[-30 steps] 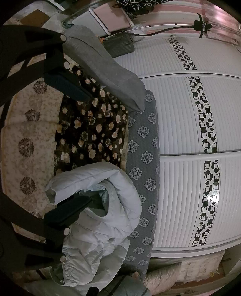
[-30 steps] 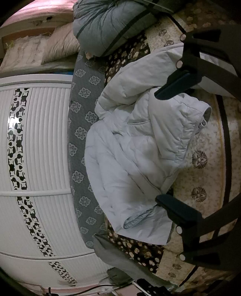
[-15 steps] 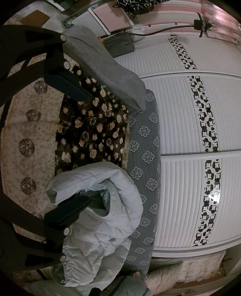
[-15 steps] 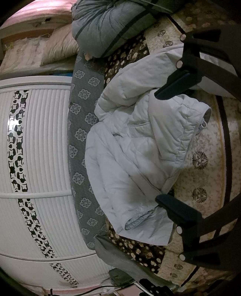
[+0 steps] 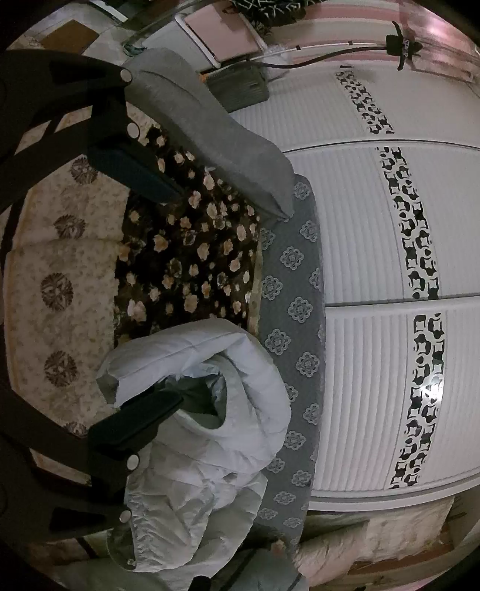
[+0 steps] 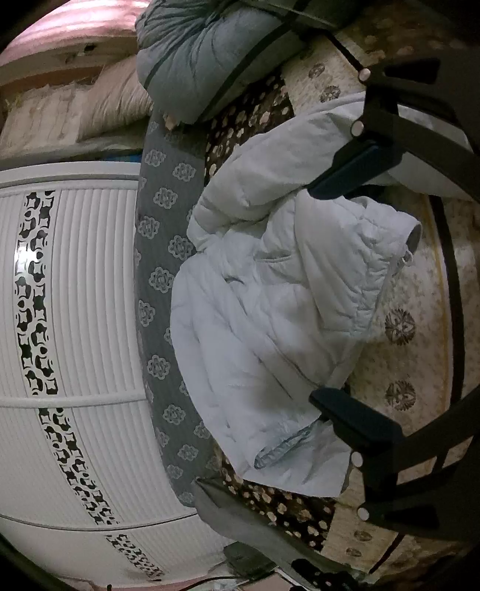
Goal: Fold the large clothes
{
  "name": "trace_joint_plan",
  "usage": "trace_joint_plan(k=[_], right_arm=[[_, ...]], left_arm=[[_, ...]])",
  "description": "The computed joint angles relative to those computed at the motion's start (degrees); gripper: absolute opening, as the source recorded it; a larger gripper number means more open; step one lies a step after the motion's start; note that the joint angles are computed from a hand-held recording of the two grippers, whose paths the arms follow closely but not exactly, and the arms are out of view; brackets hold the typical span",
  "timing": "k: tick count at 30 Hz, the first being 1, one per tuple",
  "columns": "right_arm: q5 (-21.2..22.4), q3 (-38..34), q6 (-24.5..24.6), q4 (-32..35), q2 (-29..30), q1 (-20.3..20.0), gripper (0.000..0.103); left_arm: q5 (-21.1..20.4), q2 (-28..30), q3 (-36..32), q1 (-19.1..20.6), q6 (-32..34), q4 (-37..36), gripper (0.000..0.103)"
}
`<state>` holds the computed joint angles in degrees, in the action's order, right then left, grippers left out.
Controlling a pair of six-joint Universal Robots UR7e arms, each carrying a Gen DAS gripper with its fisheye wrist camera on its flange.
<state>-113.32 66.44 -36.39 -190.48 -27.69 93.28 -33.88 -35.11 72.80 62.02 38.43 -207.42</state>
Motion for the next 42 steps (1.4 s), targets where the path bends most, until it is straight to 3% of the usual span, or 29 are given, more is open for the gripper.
trace_joint_plan(k=[8, 15, 18, 22, 27, 30, 33, 35, 38, 39, 42], right_arm=[[-0.95, -0.56, -1.27, -2.15, 0.66, 0.21, 0.102], [-1.18, -1.16, -0.61, -2.44, 0.47, -0.03, 0.102], [-1.9, -2.45, -0.58, -2.88, 0.79, -0.2, 0.102], [-2.91, -3.69, 0.82, -3.52, 0.71, -0.66, 0.102], [-3.62, -4.67, 3.09, -3.34, 0.06, -1.53, 0.102], [-4.32, -6.04, 3.61, -3.08, 0.3, -1.94, 0.102], [-5.47, -8.23, 4.47, -1.59, 1.16, -2.37, 0.102], [-6.09, -9.12, 5.57, 0.08, 1.39, -2.63, 0.102], [-6.06, -9.35, 6.36, 1.05, 1.32, -2.7, 0.102], [-6.15, -9.49, 5.76, 0.72, 1.48, -2.63, 0.102], [-6.56, -9.63, 4.27, 0.24, 1.86, -2.35, 0.102]], left_arm=[[1.4, 0.37, -1.14, 0.13, -0.37, -0.72, 0.1], [0.83, 0.97, -1.17, 0.72, -2.36, 4.57, 0.1], [-0.9, 1.4, -1.84, 1.79, -7.41, 10.55, 0.1], [0.21, 6.79, -9.55, 3.32, -5.01, 13.75, 0.1], [-0.86, 8.57, -13.81, 4.67, -11.31, 20.85, 0.1], [1.23, 11.41, -18.2, 5.14, -10.21, 22.42, 0.1], [2.42, 13.45, -21.86, 6.05, -14.37, 28.86, 0.099], [2.37, 14.57, -23.48, 6.34, -13.41, 30.09, 0.084], [2.92, 16.17, -26.53, 6.82, -13.23, 36.32, 0.048], [2.12, 15.56, -26.22, 7.08, -16.17, 40.1, 0.028], [-1.89, 13.66, -23.86, 7.7, -18.31, 40.97, 0.016]])
